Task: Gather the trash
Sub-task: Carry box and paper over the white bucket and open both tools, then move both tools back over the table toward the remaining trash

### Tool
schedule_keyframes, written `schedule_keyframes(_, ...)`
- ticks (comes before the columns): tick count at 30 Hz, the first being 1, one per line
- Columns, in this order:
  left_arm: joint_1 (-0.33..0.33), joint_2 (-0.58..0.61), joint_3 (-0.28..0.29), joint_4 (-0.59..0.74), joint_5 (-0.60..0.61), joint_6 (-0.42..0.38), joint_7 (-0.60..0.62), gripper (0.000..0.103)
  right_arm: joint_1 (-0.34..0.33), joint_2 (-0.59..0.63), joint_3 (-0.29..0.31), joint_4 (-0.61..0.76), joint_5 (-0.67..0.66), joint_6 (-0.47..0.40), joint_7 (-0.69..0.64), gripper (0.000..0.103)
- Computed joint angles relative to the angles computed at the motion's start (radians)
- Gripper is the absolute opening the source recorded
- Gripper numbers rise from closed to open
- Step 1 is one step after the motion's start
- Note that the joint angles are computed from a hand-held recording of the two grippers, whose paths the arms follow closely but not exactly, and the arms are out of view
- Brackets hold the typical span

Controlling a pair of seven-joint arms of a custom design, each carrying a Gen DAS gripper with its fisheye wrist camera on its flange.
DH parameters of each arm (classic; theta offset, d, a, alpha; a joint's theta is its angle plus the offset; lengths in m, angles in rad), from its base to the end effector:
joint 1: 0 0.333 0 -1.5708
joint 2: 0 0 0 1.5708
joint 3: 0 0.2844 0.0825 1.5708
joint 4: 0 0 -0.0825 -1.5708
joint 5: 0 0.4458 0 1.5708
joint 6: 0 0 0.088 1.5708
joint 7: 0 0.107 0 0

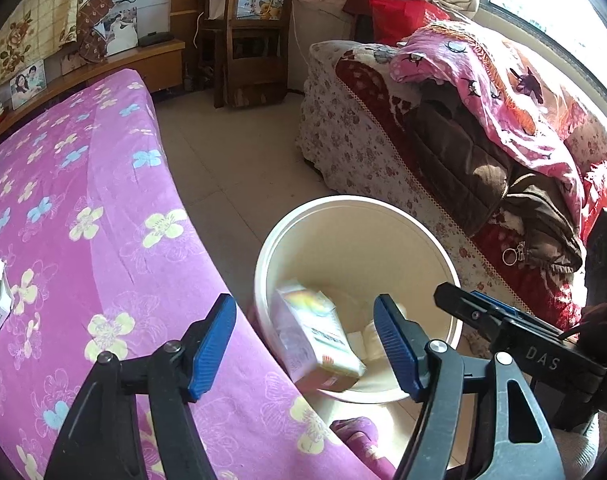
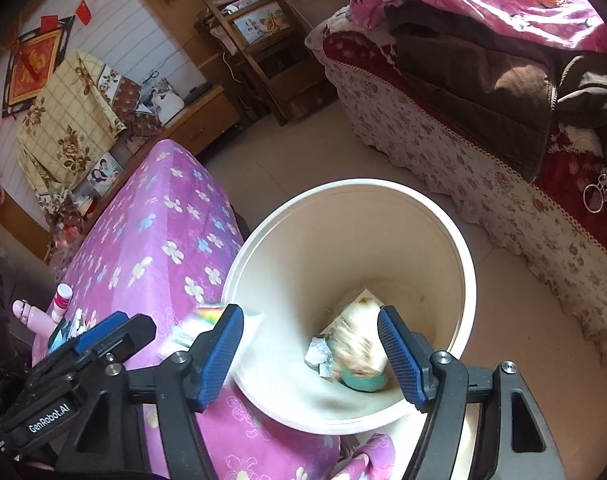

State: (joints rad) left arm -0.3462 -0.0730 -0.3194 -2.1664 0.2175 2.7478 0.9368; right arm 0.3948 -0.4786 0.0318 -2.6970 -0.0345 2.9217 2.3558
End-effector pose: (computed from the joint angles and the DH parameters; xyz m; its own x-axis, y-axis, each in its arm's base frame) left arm 0.4842 -0.3936 0.4370 -0.2637 -0.9483 0.1766 -0.7976 0.1114 -0.5928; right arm 0.4400 0.2014 0.3954 -0.1754 -0.8873 -0.4265 -0.7826 0.3885 -0.4864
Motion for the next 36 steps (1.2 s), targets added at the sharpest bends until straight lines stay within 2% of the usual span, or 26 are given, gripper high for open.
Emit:
schedule_keyframes(11, 0.019, -0.067, -0.009, -0.055, -0.002, -0.002, -0.016, 0.072, 0.016, -0.002, 0.010, 0.016, 0.004, -0.037, -0.015, 0.074)
schedule_keyframes(22, 0.063, -0.176, -0.031, -0.142, 0.006, -0.008, -0.052, 0.072, -0.001, -0.021, 0.074, 0.042, -0.072, -0.080, 0.035, 0.074)
schedule_keyframes(29, 0.085, -0.256, -0.038, -0.206, -0.033, -0.001, -0.038, 0.072, 0.020, -0.024, 0.084, 0.064, -0.090, -0.099, 0.050, 0.074)
schedule_keyframes(36, 0.109, -0.402, -0.040, -0.320, -0.084, -0.020, -0.029, 0.072, 0.069, 0.009, 0.096, 0.120, -0.086, -0.111, 0.033, 0.074)
